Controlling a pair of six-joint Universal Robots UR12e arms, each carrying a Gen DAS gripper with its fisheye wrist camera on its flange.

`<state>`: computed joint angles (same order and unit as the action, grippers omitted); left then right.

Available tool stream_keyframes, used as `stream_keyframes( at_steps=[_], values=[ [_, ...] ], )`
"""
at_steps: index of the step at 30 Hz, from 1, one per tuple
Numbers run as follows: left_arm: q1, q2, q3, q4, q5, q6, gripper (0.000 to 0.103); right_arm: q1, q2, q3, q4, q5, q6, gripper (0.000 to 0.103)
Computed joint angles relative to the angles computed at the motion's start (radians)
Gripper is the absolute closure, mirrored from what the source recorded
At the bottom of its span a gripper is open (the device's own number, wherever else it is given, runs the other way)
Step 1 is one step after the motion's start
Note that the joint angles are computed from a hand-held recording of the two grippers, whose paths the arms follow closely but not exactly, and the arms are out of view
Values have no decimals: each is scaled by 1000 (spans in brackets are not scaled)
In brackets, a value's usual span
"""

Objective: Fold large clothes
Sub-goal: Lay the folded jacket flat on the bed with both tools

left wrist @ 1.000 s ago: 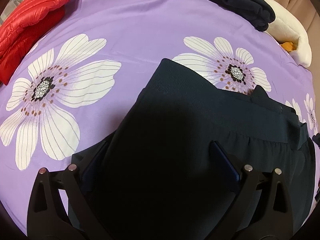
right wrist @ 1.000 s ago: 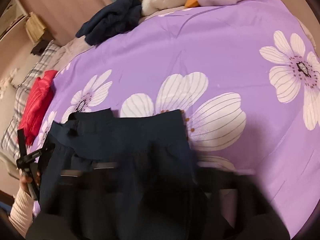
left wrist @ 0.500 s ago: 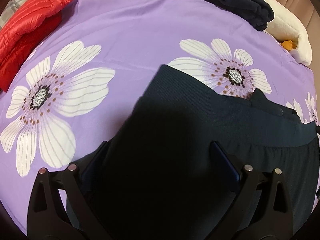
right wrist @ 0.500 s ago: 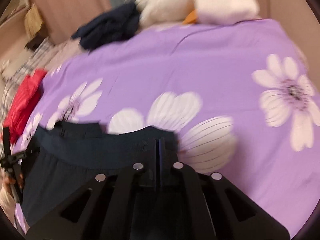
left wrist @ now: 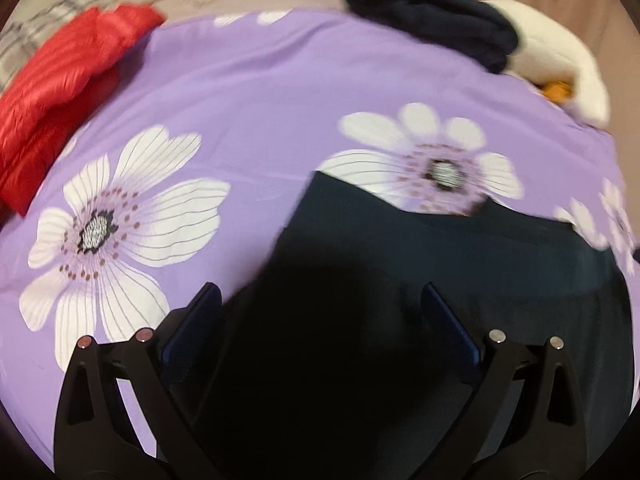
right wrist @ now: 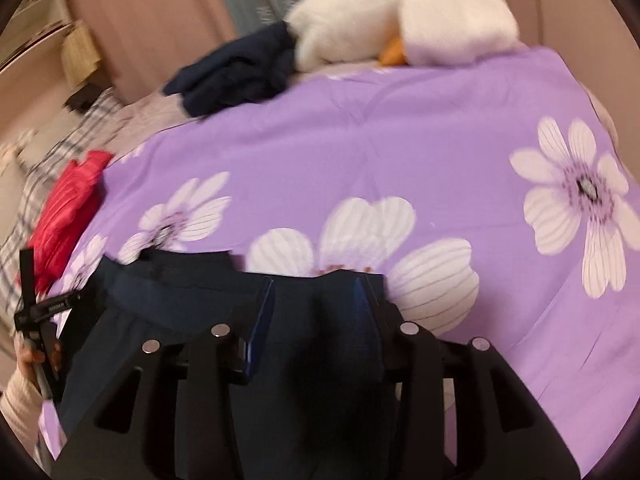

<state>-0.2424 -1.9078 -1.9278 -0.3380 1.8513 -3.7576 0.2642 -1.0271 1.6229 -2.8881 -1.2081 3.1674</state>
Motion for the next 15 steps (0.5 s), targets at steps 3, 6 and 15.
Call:
stream_keyframes(
  at_steps=[3, 6, 15],
  values=[
    [-18, 16, -18, 29, -52, 55, 2, 3, -24, 26, 37, 48, -84, 61],
    [-41, 3, -8, 0, -53, 114, 2, 27, -32, 38, 119, 30, -205, 61],
    [-51, -33, 40, -132, 68, 36, 2, 63, 20, -11, 118, -169, -96, 65]
  ],
)
